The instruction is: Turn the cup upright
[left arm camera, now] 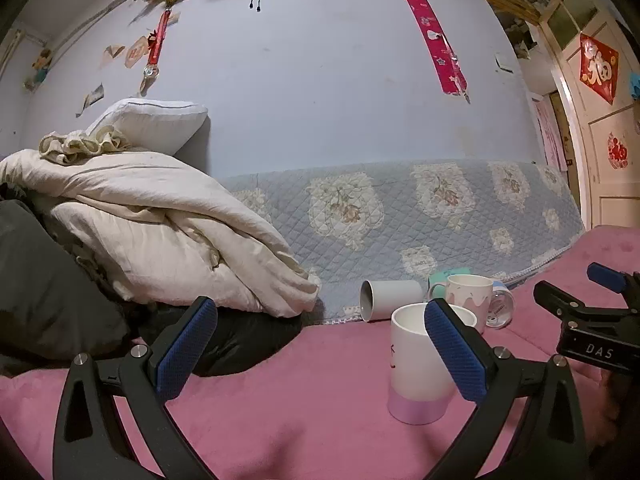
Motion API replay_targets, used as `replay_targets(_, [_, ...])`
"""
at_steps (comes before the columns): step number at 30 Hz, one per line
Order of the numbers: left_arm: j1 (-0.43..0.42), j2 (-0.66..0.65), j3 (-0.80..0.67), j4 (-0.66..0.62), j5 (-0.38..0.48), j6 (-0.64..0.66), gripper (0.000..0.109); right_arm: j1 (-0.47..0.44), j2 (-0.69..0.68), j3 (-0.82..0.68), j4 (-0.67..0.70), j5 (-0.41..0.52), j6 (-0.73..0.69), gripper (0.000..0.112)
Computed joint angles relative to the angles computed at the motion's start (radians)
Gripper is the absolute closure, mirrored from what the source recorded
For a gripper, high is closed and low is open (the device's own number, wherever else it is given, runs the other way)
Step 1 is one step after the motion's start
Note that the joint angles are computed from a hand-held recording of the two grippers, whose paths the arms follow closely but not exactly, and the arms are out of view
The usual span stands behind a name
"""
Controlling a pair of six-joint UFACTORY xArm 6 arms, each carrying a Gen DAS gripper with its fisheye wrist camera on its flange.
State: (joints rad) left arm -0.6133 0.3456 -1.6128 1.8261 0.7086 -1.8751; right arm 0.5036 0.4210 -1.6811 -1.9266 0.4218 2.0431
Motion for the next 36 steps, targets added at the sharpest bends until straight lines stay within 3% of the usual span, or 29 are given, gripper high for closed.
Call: replay_targets(36, [0.002,0.012,-0.018,-0.053,-0.004,0.065,0.006,0.001,0.007,-0.007,0.019,-0.003,-0.024,0.009])
